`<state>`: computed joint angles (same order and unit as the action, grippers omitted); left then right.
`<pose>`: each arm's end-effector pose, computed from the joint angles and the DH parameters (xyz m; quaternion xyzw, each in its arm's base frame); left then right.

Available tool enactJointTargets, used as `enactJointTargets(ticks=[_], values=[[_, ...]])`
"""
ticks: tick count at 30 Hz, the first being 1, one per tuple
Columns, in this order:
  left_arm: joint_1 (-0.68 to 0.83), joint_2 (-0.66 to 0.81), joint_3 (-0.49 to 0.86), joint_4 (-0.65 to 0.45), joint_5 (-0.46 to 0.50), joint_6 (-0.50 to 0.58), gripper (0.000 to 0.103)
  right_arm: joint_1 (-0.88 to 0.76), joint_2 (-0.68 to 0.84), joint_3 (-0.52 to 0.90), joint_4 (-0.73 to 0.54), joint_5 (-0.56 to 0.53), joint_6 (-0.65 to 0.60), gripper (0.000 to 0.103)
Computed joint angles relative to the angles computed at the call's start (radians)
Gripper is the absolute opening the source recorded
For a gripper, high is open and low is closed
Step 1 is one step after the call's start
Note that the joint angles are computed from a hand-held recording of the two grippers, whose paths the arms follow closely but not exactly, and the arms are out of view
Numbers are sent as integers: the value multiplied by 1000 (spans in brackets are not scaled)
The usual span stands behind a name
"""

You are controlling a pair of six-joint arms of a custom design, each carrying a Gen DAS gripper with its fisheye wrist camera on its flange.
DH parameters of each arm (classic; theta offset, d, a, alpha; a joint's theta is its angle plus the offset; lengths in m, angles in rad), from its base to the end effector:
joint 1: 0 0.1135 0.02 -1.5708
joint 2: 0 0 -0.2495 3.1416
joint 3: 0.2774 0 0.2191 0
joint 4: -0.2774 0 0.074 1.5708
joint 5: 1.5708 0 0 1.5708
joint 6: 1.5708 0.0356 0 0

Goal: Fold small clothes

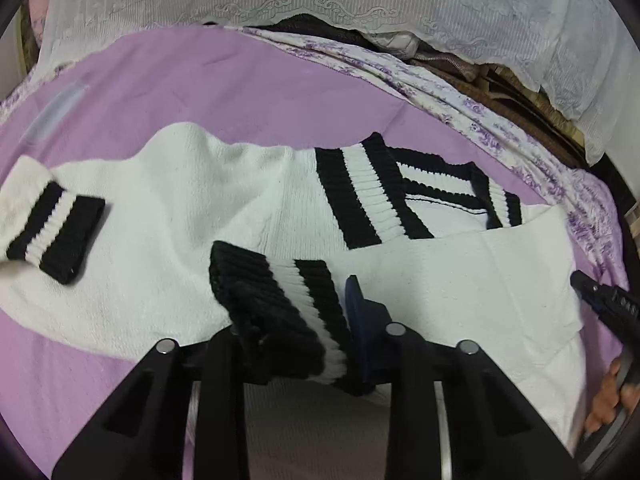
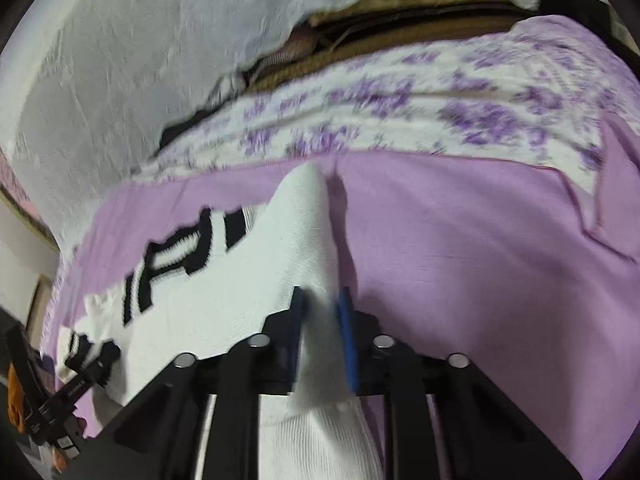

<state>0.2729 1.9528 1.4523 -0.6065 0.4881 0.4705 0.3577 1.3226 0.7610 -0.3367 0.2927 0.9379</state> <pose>0.3645 0.0847 0.2022 0.1484 0.9343 -0.1381 0.2932 0.2250 0.0731 0.2094 0.3133 0.8811 0.0872 0.3434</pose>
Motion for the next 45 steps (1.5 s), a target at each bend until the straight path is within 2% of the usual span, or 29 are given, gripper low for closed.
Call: enactJointTargets(ticks=[4, 7, 8, 10, 11, 13, 15, 17, 19, 21, 22, 24, 26, 29, 32, 33, 34, 36, 37, 40, 44, 45], values=[[1, -25, -53, 75, -10, 4, 23, -17, 13, -73, 89, 1, -25, 12], [2, -18, -44, 65, -23, 13, 23, -69, -49, -147, 161, -78, -7, 12], [8, -25, -45, 51, -16, 24, 23, -55, -72, -149, 147, -48, 9, 13], [40, -64, -55, 23, 59, 54, 25, 52, -94, -89, 57, 142, 18, 16], [50, -86, -65, 27, 90, 54, 29, 88, -80, -50, 33, 193, -1, 16], [53, -130, -80, 54, 112, 29, 54, 128, -29, 34, 6, 233, -51, 16], [36, -138, -69, 55, 113, 16, 60, 125, 45, 107, 1, 223, -96, 16], [-7, -117, -55, 58, 63, 15, 60, 95, 116, 138, 11, 191, -114, 16], [-48, -70, -46, 62, -2, 29, 60, 44, 163, 125, 13, 129, -100, 16], [-85, -10, -36, 77, -89, 23, 63, -25, 144, 28, 141, 29, -111, 15], [-79, 20, -14, 72, -71, 11, 64, -41, 121, 17, 143, -1, -106, 14], [-60, 12, 8, 45, -52, 4, 62, -18, 107, 14, 136, 32, -98, 14], [-27, -31, -25, 72, -24, -1, 60, 24, 87, 12, 114, 86, -82, 17], [54, -70, -23, 67, 67, 6, 63, 141, 26, 28, 49, 218, -71, 19], [99, -58, -1, 60, 86, 21, 75, 223, 21, 73, -18, 284, -65, 33], [96, -43, 1, 54, 64, 42, 76, 235, 40, 85, -34, 286, -64, 40], [77, -16, 4, 53, 10, 58, 76, 233, 73, 101, -46, 275, -69, 43], [32, 31, 8, 64, -94, 67, 80, 214, 171, 131, -75, 221, -69, 44], [23, 16, -13, 92, -104, 63, 81, 202, 184, 136, -71, 212, -78, 45], [28, -9, -34, 107, -108, 69, 81, 202, 146, 110, -57, 212, -77, 46], [88, -14, 30, 48, -32, 57, 80, 198, 118, 84, -35, 203, -80, 48], [99, -13, 45, 44, -19, 57, 80, 198, 105, 71, -21, 193, -85, 52]])
